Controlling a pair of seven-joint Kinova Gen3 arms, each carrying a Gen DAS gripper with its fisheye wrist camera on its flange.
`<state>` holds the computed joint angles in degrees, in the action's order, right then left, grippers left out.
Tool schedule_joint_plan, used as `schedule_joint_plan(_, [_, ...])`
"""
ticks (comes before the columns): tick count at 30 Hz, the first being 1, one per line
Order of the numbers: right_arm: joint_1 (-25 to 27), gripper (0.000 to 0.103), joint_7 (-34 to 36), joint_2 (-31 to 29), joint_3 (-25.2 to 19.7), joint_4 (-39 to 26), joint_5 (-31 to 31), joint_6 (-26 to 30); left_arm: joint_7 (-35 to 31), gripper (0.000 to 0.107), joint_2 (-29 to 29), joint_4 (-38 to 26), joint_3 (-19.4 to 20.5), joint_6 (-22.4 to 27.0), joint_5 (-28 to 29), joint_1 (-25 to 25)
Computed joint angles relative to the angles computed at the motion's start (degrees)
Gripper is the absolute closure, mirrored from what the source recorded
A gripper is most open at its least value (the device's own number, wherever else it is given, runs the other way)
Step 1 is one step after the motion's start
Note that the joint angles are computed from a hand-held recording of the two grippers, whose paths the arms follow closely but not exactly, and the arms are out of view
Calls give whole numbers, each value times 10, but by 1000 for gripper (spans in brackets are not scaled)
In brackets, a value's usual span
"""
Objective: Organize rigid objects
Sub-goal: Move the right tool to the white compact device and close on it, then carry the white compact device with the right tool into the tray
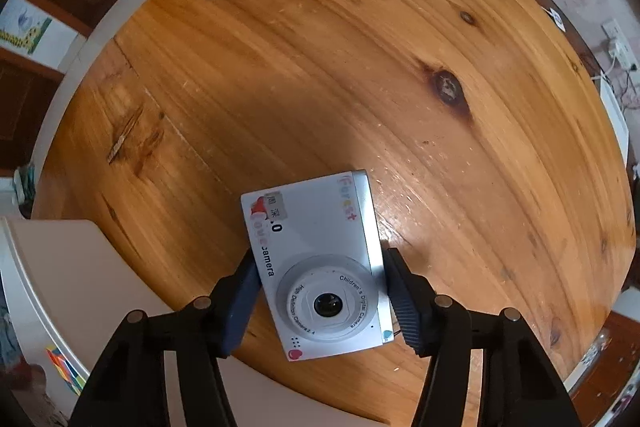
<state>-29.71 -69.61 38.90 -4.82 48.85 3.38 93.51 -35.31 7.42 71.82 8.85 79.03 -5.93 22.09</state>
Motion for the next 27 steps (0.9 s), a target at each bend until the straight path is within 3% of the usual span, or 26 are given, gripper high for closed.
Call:
schedule_joint_plan(8, [25,42,-25,-21,4,-15,-16,7,-15,22,2,-11,2,10,0,2])
schedule_joint_plan(16, [32,42,-88,-91,8,-10,-20,-6,-44,22,2,-42,10,30,-11,18])
schedule_joint_plan(27, [60,42,-190,-247,-2,96,-24,-46,-82,22,-11,-52,24,43,-11,42])
